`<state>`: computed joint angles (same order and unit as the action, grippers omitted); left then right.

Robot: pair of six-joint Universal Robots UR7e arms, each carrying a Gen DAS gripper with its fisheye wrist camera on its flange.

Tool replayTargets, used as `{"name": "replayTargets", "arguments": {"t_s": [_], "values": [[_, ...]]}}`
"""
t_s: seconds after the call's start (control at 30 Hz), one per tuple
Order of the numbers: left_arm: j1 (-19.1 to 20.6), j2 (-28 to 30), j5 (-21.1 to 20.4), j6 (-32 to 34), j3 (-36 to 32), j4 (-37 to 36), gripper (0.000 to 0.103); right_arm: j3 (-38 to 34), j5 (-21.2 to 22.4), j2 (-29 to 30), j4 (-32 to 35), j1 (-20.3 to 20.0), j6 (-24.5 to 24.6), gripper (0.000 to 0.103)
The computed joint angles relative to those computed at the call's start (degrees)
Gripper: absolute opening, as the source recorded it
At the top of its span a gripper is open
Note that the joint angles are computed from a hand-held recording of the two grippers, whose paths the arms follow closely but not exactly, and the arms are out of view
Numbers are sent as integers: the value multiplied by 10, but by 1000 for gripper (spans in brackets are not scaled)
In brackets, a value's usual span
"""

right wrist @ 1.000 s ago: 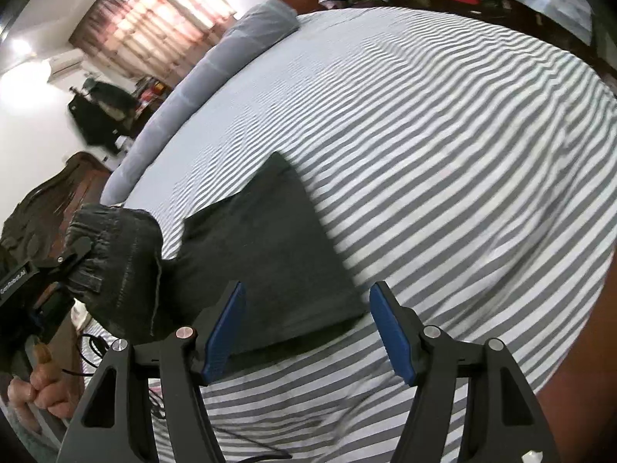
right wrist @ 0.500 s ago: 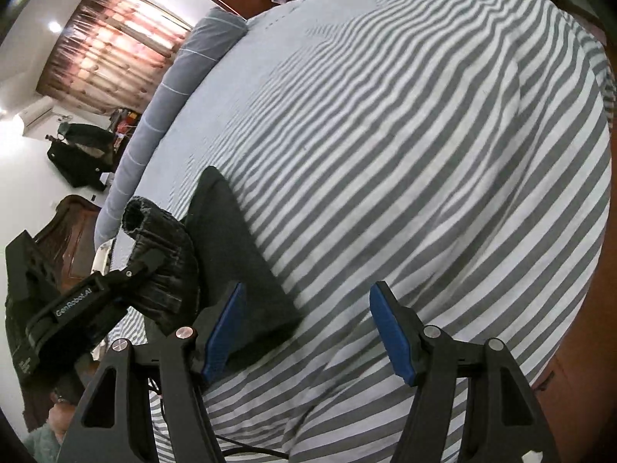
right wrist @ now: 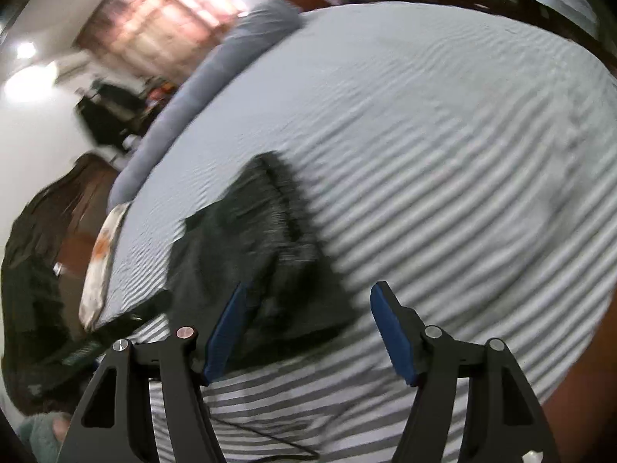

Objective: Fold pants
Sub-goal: 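Fold the cuffs over onto the pocket side with the left tool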

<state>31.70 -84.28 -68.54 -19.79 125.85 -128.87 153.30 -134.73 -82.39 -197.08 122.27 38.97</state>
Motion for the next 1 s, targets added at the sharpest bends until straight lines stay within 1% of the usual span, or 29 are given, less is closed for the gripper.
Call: {"name": "replayTargets", "arguments": {"t_s": [0.03,0.07,0.17,0.23,0.27,0.33,0.4,0.47,0.53,0.57,0.6,0.63,0.7,0.8,0.87,0.9,1.0], "values": [[2,-8,14,1,5,8,46,-6,11,11,-13,0,-14,62],[6,-18,28,-2,9,19,46,-12,27,21,-21,-5,-29,59],[20,-37,45,-13,16,37,46,-38,70,48,-13,-31,-61,47],[29,-48,56,-16,19,41,46,-50,91,63,-10,-52,-71,45],[34,-52,62,-16,21,43,46,-55,94,68,-1,-59,-69,44],[41,-52,66,-16,19,44,46,-68,83,78,15,-71,-63,44],[51,-54,65,-17,18,43,46,-74,81,87,11,-85,-66,43],[63,-51,64,-24,17,45,46,-77,88,91,5,-103,-72,42],[69,-46,65,-30,16,49,46,-80,108,95,-11,-121,-76,41],[73,-46,67,-32,16,52,46,-80,110,95,-15,-124,-79,35],[75,-45,67,-32,15,54,46,-85,109,92,-5,-125,-80,15],[77,-44,66,-32,15,54,46,-92,105,88,14,-123,-82,13],[77,-45,68,-32,15,53,46,-94,99,83,10,-112,-92,11],[73,-49,61,-26,15,47,46,-96,50,73,8,-68,-103,10],[66,-51,59,-16,16,40,46,-89,34,59,10,-53,-99,10],[63,-52,57,-10,18,36,46,-83,19,55,14,-44,-89,10],[51,-47,51,8,23,29,46,-71,-5,54,32,-44,-68,9]]}}
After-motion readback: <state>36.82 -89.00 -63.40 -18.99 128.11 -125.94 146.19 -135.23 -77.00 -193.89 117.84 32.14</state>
